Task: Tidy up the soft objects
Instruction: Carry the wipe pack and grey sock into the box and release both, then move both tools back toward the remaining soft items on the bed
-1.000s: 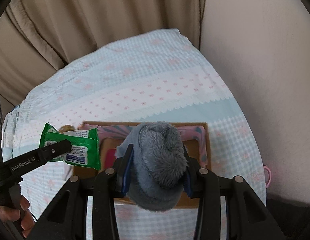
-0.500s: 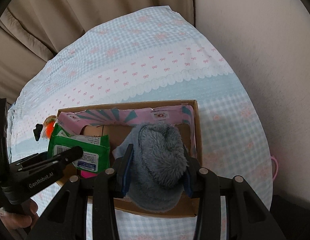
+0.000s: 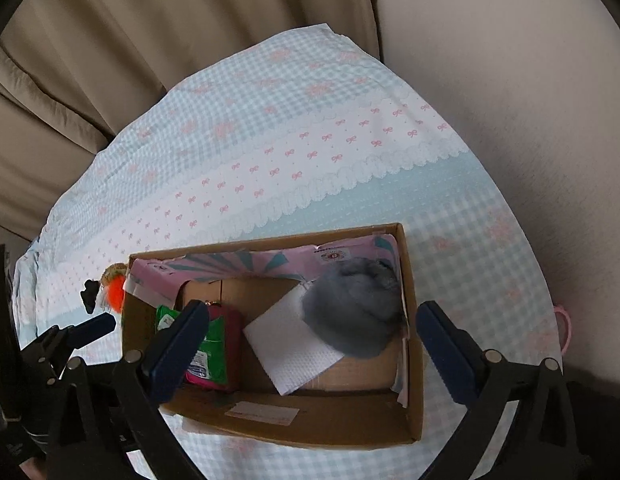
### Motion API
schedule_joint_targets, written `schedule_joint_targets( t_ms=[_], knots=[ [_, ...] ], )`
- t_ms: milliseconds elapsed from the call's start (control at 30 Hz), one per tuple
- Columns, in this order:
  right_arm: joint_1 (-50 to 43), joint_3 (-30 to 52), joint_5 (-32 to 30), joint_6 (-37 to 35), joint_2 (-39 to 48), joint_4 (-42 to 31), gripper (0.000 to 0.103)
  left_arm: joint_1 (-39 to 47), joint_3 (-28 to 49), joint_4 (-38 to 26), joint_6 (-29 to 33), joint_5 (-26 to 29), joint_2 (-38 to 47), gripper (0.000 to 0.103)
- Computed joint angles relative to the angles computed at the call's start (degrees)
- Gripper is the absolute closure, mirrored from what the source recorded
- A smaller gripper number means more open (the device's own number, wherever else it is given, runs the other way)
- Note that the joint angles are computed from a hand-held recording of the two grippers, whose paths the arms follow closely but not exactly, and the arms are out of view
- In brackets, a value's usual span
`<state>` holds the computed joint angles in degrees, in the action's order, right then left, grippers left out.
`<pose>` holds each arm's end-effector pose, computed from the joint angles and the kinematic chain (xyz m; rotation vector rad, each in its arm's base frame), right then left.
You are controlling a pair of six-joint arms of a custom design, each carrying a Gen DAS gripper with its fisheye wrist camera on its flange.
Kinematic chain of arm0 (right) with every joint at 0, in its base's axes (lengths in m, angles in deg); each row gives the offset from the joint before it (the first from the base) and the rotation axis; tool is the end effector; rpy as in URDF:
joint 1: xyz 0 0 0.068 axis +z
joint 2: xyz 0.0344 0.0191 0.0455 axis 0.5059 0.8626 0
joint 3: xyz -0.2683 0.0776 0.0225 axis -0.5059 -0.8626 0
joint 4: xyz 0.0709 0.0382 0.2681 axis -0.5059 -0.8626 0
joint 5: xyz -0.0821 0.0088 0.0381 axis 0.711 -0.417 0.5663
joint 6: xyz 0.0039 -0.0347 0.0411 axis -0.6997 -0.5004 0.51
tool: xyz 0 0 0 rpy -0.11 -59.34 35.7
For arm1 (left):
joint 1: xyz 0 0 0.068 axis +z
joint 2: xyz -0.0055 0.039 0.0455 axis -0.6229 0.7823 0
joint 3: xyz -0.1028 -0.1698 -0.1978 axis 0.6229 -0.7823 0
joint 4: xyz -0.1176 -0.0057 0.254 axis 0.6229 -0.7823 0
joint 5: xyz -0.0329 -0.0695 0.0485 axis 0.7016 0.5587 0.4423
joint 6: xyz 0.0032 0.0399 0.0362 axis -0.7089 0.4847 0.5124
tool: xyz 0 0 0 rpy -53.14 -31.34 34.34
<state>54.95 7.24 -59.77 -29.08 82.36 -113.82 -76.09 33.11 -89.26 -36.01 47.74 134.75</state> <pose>0.2920 0.1388 0.3146 -0.1574 2.7470 0.4136 0.2466 -0.1838 0.3218 -0.1424 2.8484 -0.1048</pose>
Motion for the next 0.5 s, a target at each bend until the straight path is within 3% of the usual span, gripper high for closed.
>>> schedule_joint_targets(
  t_ms=[500],
  knots=[
    [1.78, 1.78, 1.26, 2.44, -2.78, -2.75, 0.000, -0.38, 1.34, -2.68, -0.66, -0.62, -4.69, 0.000]
  ],
)
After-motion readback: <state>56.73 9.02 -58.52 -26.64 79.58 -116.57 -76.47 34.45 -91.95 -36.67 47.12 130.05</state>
